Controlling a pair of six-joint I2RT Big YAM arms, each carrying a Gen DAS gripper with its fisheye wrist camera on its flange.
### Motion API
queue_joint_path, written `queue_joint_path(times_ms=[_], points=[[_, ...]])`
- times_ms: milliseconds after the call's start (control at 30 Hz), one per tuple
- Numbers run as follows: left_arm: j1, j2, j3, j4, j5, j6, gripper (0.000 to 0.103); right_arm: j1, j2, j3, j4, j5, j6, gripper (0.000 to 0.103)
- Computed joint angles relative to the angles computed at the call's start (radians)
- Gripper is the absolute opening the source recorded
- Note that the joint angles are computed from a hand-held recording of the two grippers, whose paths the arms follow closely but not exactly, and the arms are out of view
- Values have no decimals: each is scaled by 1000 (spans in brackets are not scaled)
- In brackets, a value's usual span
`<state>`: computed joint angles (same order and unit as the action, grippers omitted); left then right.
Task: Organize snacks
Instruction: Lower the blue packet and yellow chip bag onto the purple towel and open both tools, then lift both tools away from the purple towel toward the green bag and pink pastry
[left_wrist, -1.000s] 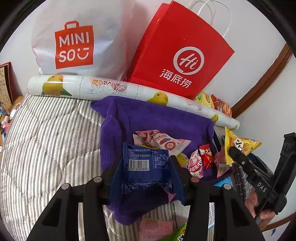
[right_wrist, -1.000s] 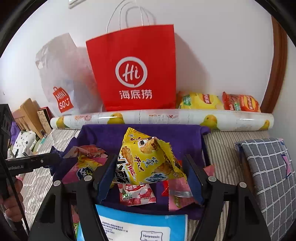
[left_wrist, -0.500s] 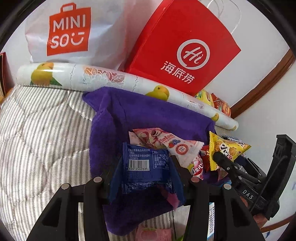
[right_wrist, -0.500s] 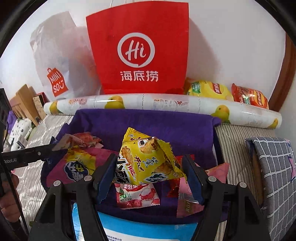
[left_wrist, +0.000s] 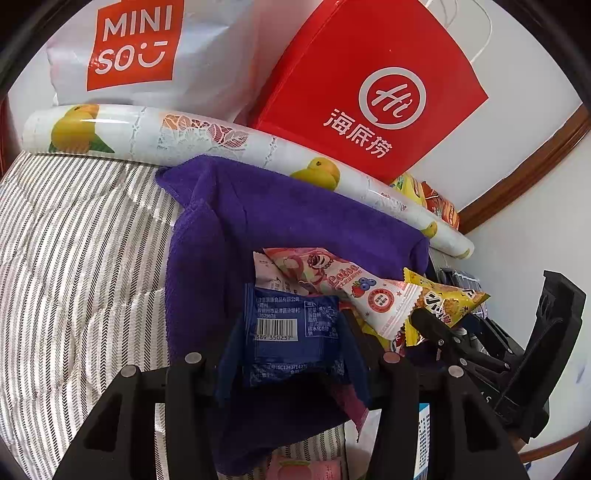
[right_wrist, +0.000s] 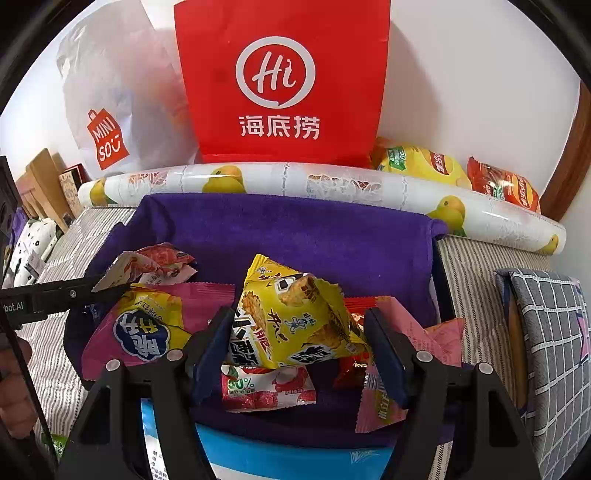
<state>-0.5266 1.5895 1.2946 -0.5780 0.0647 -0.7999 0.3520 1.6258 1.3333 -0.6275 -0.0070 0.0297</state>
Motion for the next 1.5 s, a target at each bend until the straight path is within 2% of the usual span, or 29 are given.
queue_joint_path(times_ms=[167, 333, 500, 633, 700, 767, 833, 1100, 1500], points=[[-1, 3, 0, 4, 1, 0, 49, -1, 12, 14, -28, -12, 8, 72], [-2, 1, -4, 12, 10, 6, 49, -1, -12, -8, 1, -14, 29, 80], [-3, 4, 0, 11, 12, 15, 49, -12, -42, -25, 25, -34, 73, 81], [4, 6, 2, 16, 49, 10, 50, -23, -66, -35, 33, -40, 98, 81], [6, 5, 0, 23, 65, 4, 53, -27, -76, -39, 36, -49, 108, 81], [6, -3, -4, 32, 73, 3, 61, -33, -89, -45, 36, -61, 120, 81], [1, -11, -4, 24, 63, 10, 64, -36, -102, -51, 35, -71, 126, 81], [-5, -82, -58, 32, 67, 3, 70, -17, -173, -94, 46, -53, 97, 81], [-33, -228, -133, -27, 18, -11, 72, 53, -317, -219, 57, -85, 118, 81]])
